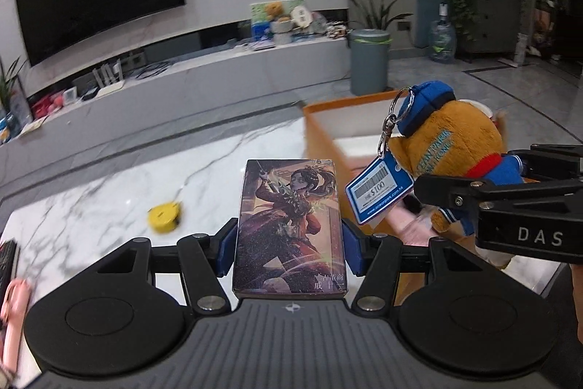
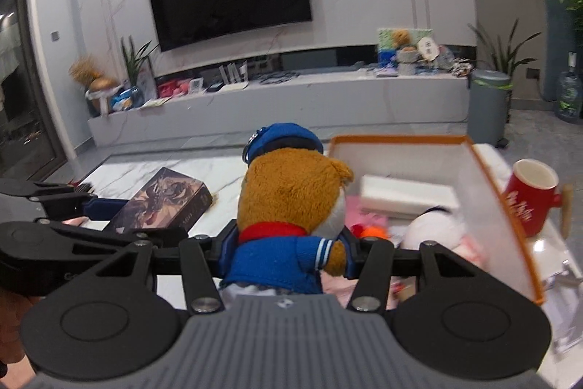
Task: Organize objects
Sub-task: 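Lift the card box with the left tool toward the orange box while the right carries the plush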
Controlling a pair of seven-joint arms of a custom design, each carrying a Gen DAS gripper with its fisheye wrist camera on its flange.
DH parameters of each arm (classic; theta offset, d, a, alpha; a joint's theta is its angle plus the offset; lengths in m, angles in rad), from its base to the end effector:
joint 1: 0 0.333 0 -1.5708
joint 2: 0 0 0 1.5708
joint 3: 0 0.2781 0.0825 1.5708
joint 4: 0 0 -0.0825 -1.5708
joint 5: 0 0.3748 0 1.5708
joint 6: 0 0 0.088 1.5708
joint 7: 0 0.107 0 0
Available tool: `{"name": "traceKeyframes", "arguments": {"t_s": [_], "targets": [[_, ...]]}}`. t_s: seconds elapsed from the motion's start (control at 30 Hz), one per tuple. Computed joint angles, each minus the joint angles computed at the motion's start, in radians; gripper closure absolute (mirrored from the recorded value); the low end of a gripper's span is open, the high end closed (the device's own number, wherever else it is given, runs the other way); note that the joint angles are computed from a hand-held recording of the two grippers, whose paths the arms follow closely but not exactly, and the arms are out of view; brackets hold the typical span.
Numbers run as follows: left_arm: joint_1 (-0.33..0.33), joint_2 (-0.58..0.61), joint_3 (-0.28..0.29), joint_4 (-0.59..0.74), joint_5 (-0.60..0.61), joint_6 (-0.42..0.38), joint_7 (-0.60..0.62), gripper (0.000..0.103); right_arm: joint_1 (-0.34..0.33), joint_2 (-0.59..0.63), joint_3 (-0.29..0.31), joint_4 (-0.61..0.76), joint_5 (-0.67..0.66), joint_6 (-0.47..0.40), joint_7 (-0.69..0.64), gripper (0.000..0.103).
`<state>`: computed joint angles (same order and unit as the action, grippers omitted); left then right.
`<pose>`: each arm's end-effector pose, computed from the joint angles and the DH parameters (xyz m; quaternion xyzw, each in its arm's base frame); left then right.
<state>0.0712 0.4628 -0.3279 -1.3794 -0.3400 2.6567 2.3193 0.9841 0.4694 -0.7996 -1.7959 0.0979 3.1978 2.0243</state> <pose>0.7053 -0.1226 0.5251 -0.3892 0.8101 -0.3666 0.2405 0.6400 0.1916 0.4571 -0.5675 0.6384 -0.3228 0.4077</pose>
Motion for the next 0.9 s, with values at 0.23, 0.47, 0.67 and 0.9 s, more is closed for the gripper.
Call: {"name": "traceKeyframes", "arguments": {"t_s": [0.23,0.47,0.67,0.9], "targets": [[-0.070,0.104,-0.024,0.148,0.054,-0.034,0.011,0.037,0.089,-0.007,-0.152,-0.076,0.027,0.004,0.012,0.048],[-0.178,0.260,-0.009,0.370,0.160,-0.114,0.001,0.037,0.124,0.022,-0.227,-0.133,0.144,0.023,-0.002,0.048],[-0.248,0.372,0.024,0.518,0.238,-0.175,-0.030,0.037,0.027,0.038,-0.154,-0.099,0.180,0.008,-0.031,0.048],[-0.290,0.463,0.061,0.645,0.293,-0.238,-0.077,0.037,-0.195,0.037,0.047,-0.018,0.165,0.004,-0.077,0.048]]}}
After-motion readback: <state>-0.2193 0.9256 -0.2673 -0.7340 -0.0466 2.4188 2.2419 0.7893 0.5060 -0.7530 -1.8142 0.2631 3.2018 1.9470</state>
